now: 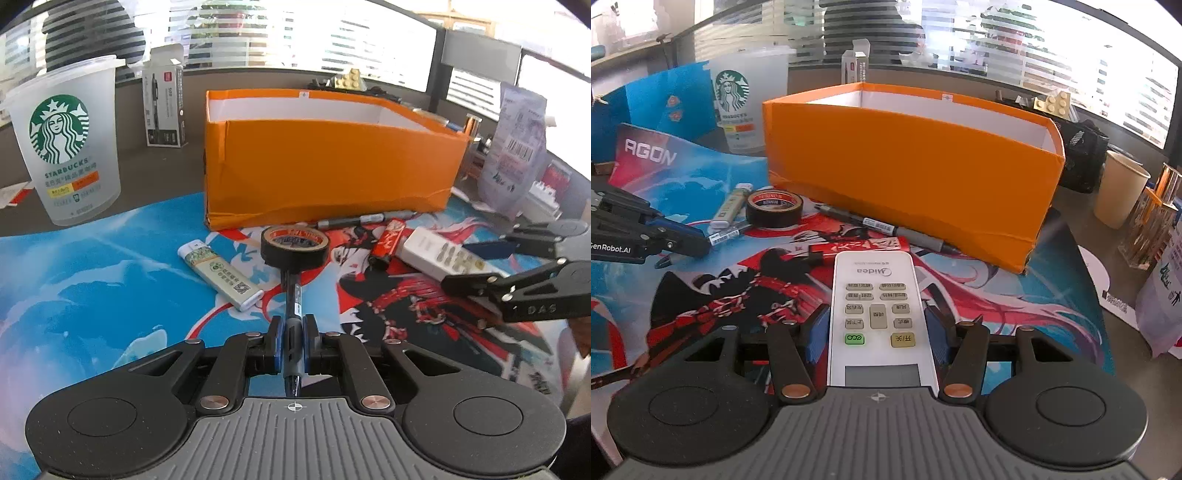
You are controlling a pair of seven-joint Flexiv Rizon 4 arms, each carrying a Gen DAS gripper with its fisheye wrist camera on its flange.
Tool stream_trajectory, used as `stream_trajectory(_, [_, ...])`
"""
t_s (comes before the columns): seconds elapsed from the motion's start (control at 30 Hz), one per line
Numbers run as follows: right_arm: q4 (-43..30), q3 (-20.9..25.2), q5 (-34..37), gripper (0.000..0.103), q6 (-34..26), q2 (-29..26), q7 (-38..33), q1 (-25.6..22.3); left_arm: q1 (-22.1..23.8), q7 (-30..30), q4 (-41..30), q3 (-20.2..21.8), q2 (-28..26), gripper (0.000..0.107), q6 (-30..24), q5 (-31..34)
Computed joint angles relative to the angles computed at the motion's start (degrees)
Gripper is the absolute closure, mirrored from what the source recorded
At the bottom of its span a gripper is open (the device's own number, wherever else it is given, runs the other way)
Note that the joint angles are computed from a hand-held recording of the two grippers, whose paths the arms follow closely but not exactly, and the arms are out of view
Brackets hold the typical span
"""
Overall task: Organize rigid objects
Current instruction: 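Grasp the white remote with the right tool while the left tool grasps a pen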
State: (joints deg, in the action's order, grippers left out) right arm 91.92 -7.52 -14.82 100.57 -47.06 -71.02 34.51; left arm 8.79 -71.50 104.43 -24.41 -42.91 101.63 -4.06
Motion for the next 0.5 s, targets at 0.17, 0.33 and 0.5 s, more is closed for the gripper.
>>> stream_trajectory(0.17, [0.8, 0.2, 0.5, 0.052, 0.9, 0.6, 0.1, 0.2, 8.6, 0.6, 2.8, -10.5, -0.6, 0.099, -0.5, 2.0])
stream_trajectory(0.33, [1.8, -2.0, 2.2, 0.052, 2.4, 1.0, 0.1, 2.1, 13.7, -0.2, 4.8, -16.9, -1.0, 0.099, 1.4, 4.2])
stream_trajectory(0.5, [2.5, -2.9, 3.5, 0.052, 3.3, 1.4, -0.5, 3.1, 13.7, -2.0, 5.3, -16.4, 0.4, 0.099, 3.2, 6.7])
